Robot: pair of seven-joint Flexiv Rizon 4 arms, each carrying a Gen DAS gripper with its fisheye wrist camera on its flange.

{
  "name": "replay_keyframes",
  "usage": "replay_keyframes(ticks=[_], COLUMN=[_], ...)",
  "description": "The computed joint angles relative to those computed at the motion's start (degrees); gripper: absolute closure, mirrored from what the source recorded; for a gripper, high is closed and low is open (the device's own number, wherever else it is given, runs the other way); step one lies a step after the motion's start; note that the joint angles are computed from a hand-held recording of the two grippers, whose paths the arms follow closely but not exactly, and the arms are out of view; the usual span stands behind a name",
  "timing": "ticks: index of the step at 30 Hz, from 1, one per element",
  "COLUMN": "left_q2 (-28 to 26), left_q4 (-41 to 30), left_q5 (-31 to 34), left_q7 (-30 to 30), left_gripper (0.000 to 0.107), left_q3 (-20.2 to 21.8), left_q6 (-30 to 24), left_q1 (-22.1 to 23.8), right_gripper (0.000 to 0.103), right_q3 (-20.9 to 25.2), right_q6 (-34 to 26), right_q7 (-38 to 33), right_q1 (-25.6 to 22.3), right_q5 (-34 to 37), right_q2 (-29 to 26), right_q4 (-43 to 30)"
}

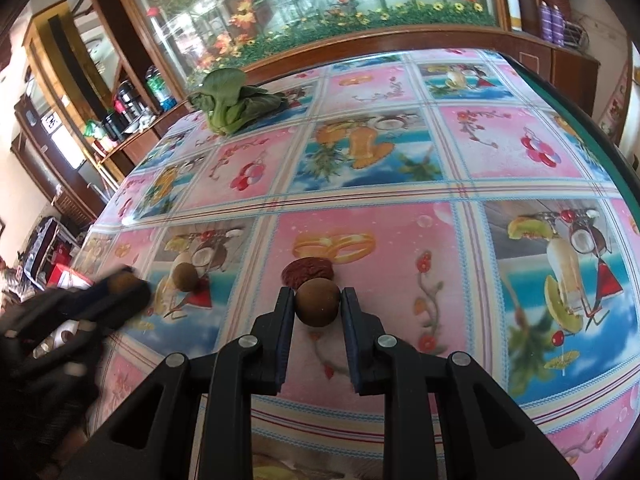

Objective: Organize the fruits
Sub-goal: 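Grasp a brown round fruit with the left gripper while the right grasps another brown fruit, then carry both held brown round fruits over into the white tray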

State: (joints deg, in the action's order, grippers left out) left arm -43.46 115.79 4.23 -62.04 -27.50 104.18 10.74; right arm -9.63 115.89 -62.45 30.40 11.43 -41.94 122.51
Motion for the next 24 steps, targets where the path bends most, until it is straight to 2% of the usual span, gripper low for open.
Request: replay_keyframes(ticks=[4, 8, 14, 19, 24], left_q2=[4.39, 9.07, 13.42, 15.12, 15.65], left_q4=[4.73, 9.33, 13.71, 15.99, 17.1], left_q5=[1.45, 3.31, 6.63, 9.69, 12.17], left_q7=[-3.66, -8.17, -13.44, -17.1, -19.88], left_gripper=[0.084, 0.084, 0.084, 0.084, 0.084], left_q3=[4.2, 9.54, 15.11, 17.36, 19.0], left_q6=[8.22, 14.06, 18.01, 19.81, 21.35], left_q1=[-0.89, -1.32, 0.61, 4.43, 7.72], right_gripper=[0.081, 0.081, 0.081, 0.081, 0.081], right_q3=[-2.75, -0.38, 0.05, 2.39, 3.44], right_q6=[2.07, 5.87, 6.27, 8.14, 7.54], right_q7=[-2.14, -2.99, -4.89, -6.37, -9.21], right_q1=[4.08, 3.57, 8.06, 11.39, 15.44], right_q5=[2.03, 3.44, 6.58, 7.59, 7.14], right_q2=[-0.9, -1.14, 0.01, 0.73, 1.09], right_q4=[0.18, 0.09, 0.09, -0.85, -2.99])
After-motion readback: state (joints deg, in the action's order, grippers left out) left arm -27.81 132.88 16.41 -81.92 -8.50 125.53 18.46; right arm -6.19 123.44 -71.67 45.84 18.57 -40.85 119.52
